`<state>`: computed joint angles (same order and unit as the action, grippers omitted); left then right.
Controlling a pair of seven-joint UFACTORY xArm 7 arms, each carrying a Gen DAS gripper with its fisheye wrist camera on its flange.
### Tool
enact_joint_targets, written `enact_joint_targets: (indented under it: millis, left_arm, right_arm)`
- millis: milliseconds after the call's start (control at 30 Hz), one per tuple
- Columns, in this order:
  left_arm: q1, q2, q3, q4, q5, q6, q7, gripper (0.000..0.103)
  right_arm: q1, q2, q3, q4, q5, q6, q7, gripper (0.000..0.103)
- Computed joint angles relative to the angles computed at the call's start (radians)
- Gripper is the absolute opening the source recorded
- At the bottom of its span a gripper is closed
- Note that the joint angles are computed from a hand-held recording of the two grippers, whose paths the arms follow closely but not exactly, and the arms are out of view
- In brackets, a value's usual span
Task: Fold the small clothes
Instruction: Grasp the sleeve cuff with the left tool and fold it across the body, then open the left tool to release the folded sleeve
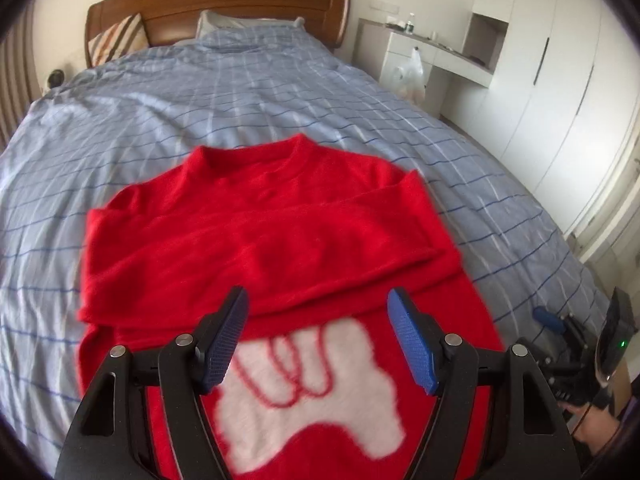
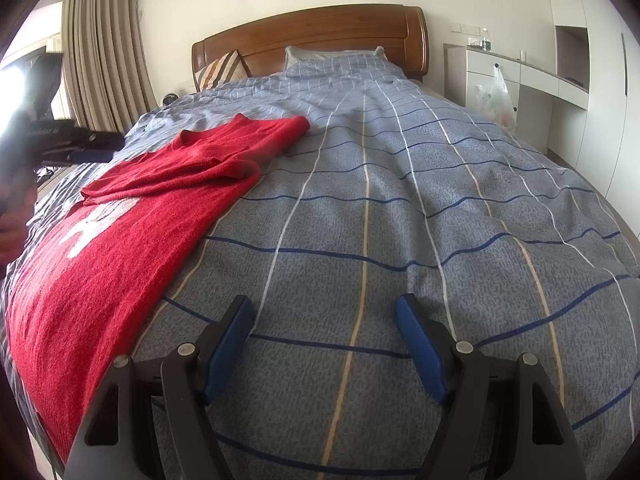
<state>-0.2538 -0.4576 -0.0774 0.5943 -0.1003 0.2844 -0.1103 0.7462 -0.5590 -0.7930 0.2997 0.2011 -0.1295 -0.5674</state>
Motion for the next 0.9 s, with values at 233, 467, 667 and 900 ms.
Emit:
enact_joint_targets:
  millis: [233, 467, 667, 900]
  left_arm:
    - [0.219, -0.177, 0.128, -0.173, 0.106, 0.062, 0.078, 0.074]
    - [0.198, -0.067, 0.148, -0.151, 0.032, -0.012, 0.209, 0.075]
    - [0.374, 0.076, -0.015, -0.126, 0.176, -0.153, -0.011, 0.008]
    - [0.296, 0.032, 0.122, -0.176, 0.080, -0.166, -0.015, 0.002]
  right_arm:
    - [-0.004, 0.006, 0.009, -0.001, -0.003, -0.006, 0.007, 0.074]
    - [-0.020, 0.016, 0.030, -0.009, -0.021, -0.021, 0.031, 0.074]
    - [-0.023, 0.022, 0.027, -0.014, -0.044, -0.030, 0.051, 0.074]
    - [-0.022, 0.015, 0.021, -0.017, -0.058, -0.029, 0.060, 0.074]
